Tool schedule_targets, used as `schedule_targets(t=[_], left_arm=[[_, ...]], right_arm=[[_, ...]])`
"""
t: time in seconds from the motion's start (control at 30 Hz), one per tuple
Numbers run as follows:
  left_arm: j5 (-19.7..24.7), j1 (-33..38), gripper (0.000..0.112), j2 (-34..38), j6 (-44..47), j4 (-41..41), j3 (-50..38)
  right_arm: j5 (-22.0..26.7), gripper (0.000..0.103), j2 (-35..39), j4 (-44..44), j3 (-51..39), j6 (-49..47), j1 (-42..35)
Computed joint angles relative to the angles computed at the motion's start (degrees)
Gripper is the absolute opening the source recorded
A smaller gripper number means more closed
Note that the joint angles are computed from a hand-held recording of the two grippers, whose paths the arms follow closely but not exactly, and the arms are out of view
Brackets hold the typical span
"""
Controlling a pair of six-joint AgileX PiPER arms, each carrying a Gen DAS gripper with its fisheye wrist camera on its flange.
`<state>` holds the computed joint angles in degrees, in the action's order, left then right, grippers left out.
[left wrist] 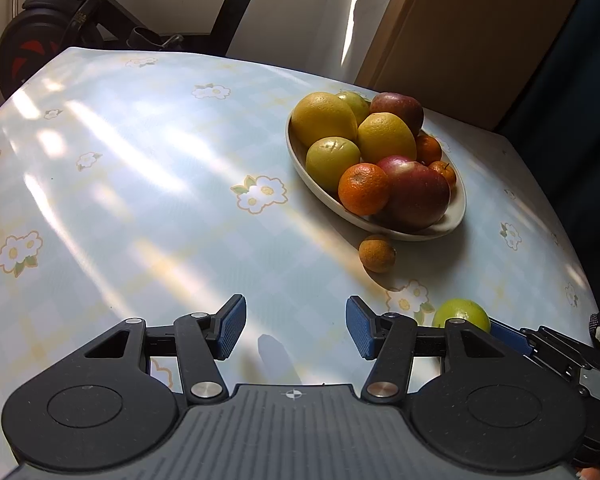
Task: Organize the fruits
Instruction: 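Grasp the green citrus with the right tool and lift it, then grasp a small brown fruit with the left tool while the right carries the green citrus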
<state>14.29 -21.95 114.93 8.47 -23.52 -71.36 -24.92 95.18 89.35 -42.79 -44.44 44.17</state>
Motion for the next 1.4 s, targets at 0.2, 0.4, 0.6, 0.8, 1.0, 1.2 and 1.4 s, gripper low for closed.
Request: schedule_targets(t=[0.2,0.4,0.6,0.8,1.0,1.2,1.4], left_arm=[[0.0,-0.3,0.058,0.1,-0.8,1.2,-0.2],[-1.5,-1.1,0.058,-0.4,-4.0,4.4,0.8],[-1.5,-1.7,0.058,-0.7,-6.9,8.0,0.8],[-1.4,-2.6,0.058,-0.7,-5.9,7.8,0.2],[-0.2,-5.0,0.058,1.0,-6.7,11.1,-3.4],[0.5,-7.6,0.057,4.2,-12.3,19.2,-8.3],[3.5,-8.8,0.054,8.0,-20.5,26.3,-13.6]], right_arm=[[0.1,0.043,0.8,-1.8,0.2,2.2,-0.4],[-0.1,0.042,0.6,-4.6,1.2,5.6,-0.3],[-6.6,0.042,1.1,-11.9,3.7,7.1,1.8],[-12.2,0.042,0.0,-21.2,8.4,12.5,0.3],[-13.8,0.042,-1.1,-29.5,11.8,18.3,-2.4],[-13.4,0.042,-0.9,-31.2,12.0,20.0,-2.5],[-11.7,0.042,-1.0,-33.3,12.2,22.1,-4.0]])
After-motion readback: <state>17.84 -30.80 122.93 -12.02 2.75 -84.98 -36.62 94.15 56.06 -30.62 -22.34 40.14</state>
